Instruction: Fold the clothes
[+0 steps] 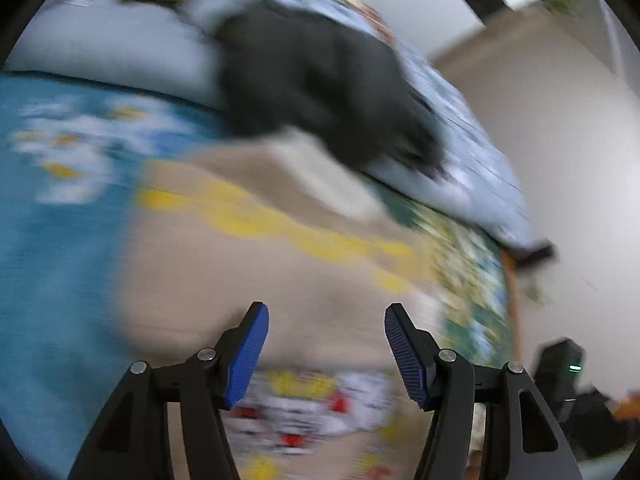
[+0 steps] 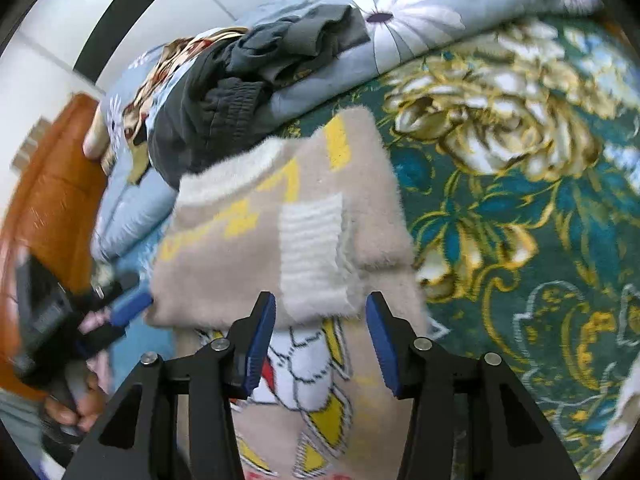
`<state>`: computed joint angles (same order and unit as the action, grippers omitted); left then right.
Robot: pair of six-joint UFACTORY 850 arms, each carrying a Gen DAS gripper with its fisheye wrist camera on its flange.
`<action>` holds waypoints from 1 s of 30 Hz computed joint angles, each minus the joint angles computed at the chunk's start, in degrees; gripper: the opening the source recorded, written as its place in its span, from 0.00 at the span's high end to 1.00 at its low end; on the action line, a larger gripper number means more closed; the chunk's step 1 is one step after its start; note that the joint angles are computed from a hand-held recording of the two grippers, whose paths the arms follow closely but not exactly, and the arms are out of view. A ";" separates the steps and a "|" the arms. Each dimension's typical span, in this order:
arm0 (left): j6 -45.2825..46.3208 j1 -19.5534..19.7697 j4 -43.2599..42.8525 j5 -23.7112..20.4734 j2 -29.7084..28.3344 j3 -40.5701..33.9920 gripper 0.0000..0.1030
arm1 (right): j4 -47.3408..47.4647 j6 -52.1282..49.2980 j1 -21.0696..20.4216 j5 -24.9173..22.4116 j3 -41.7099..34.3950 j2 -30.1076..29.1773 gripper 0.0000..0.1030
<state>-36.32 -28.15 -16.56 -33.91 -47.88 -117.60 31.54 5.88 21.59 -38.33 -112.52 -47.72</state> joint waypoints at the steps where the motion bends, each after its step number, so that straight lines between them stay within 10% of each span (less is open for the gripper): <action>1: -2.53 0.45 2.23 -0.13 1.40 2.49 0.37 | 1.14 0.66 -0.27 -0.46 -0.92 -0.87 0.51; 10: -2.47 2.33 -2.85 -1.91 3.89 11.26 0.32 | 0.82 10.44 0.33 -2.45 -6.45 -5.63 0.49; 14: -0.92 2.40 -4.67 -2.22 3.47 11.25 0.31 | -6.21 10.87 1.82 -5.79 -12.39 -7.49 0.89; 24: 10.36 3.03 -19.04 5.46 6.16 16.02 0.31 | -14.13 3.49 2.34 -0.19 -18.59 -6.97 0.91; 30: 14.55 3.22 -24.09 6.23 6.54 17.07 0.30 | -20.88 9.58 1.11 -8.08 -22.53 -12.90 0.91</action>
